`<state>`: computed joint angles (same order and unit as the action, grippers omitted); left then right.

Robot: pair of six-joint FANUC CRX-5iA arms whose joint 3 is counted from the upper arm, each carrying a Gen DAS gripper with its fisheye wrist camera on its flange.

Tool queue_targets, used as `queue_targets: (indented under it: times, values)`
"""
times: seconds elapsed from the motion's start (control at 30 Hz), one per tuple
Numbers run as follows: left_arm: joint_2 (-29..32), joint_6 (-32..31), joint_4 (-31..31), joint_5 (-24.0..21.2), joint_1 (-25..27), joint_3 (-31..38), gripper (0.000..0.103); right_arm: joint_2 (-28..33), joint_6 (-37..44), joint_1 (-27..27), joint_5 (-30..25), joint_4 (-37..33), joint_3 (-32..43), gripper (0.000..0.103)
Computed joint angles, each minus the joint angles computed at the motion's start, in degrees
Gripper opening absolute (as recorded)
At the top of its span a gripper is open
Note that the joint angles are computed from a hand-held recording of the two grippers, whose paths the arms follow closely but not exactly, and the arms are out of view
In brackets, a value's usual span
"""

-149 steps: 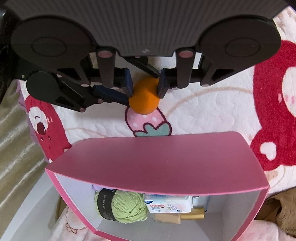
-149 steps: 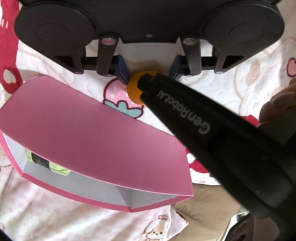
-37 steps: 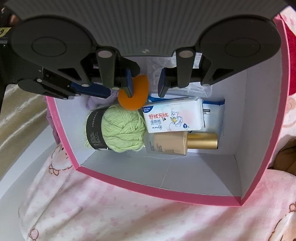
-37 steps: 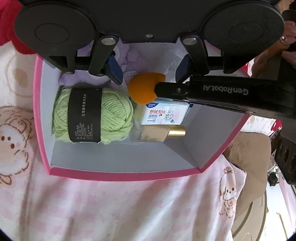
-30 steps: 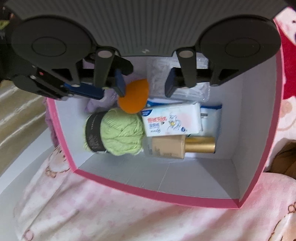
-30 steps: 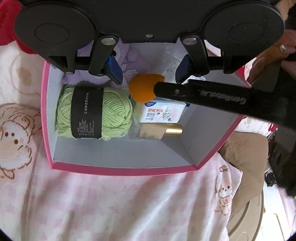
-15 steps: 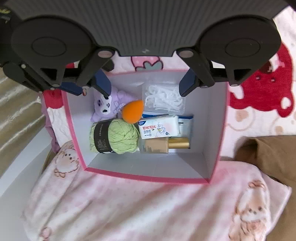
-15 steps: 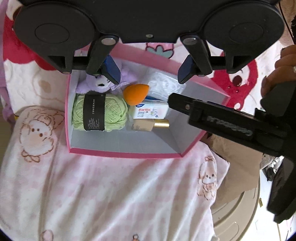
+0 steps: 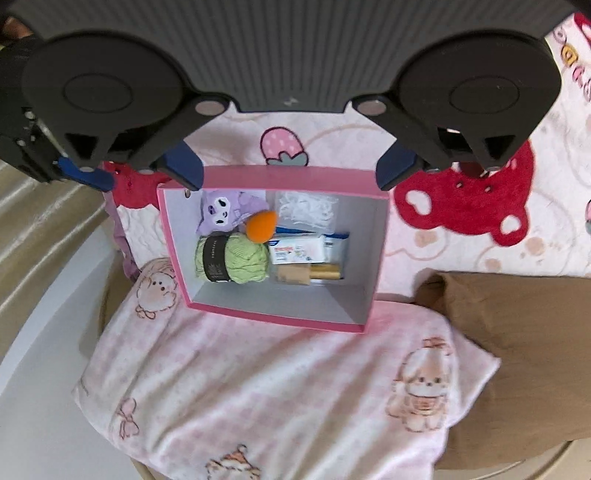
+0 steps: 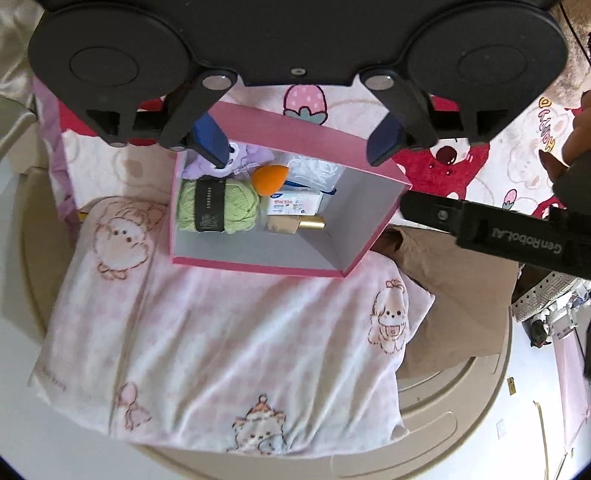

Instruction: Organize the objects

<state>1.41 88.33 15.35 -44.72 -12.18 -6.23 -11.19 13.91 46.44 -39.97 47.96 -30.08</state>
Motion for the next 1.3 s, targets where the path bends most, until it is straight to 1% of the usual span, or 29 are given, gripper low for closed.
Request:
queue_targets:
  times: [0.17, 0.27, 0.33, 0.43, 0.53, 0.63, 0.87, 1.0, 1.3]
  values:
    - [-4.5, -1.2, -0.4, -0.1, 0.9, -3.6, 0.102, -1.9, -3.9, 3.8, -6.3, 1.1, -0.3, 0.093]
    - [-6.2, -0.6, -3.3, -1.7, 1.0, -3.9, 0.102, -2.9, -6.7, 5.4, -8.6, 1.6, -0.7, 0.096]
    - [-7.4, 0.9, -5.6, -1.6, 1.0, -4.5, 0.102, -2.9, -7.9, 6.8, -11.6, 1.0, -0.2, 0.097]
    - [-8.4, 1.8, -7.0, -2.1, 1.4, -5.4, 0.102, -2.2, -8.9, 8.1, -15.4, -0.4, 0.9, 0.097]
    - [-9.0, 1.4, -8.0, -2.6, 1.2, -5.9, 0.102, -2.1, -10.1, 9.1, -17.8, -0.4, 1.0, 0.097]
    - [-9.3, 1.3, -8.3, -3.0, 0.9, -6.6, 0.103, -2.2, -10.2, 9.4, -18.5, -1.5, 1.4, 0.097]
    - [-8.5, 3.7, -12.7, -5.0, -0.6, -5.4, 0.103, -1.2, -10.2, 10.2, -20.4, -4.1, 2.8, 0.097]
    - [-8.0, 3.5, -12.7, -5.5, -0.6, -5.4, 0.102, -1.0, -9.6, 9.6, -19.1, -5.8, 3.2, 0.097]
    - [-7.7, 3.8, -13.1, -5.7, -0.2, -5.6, 0.102, 0.8, -9.1, 9.5, -20.3, -7.7, 4.3, 0.097]
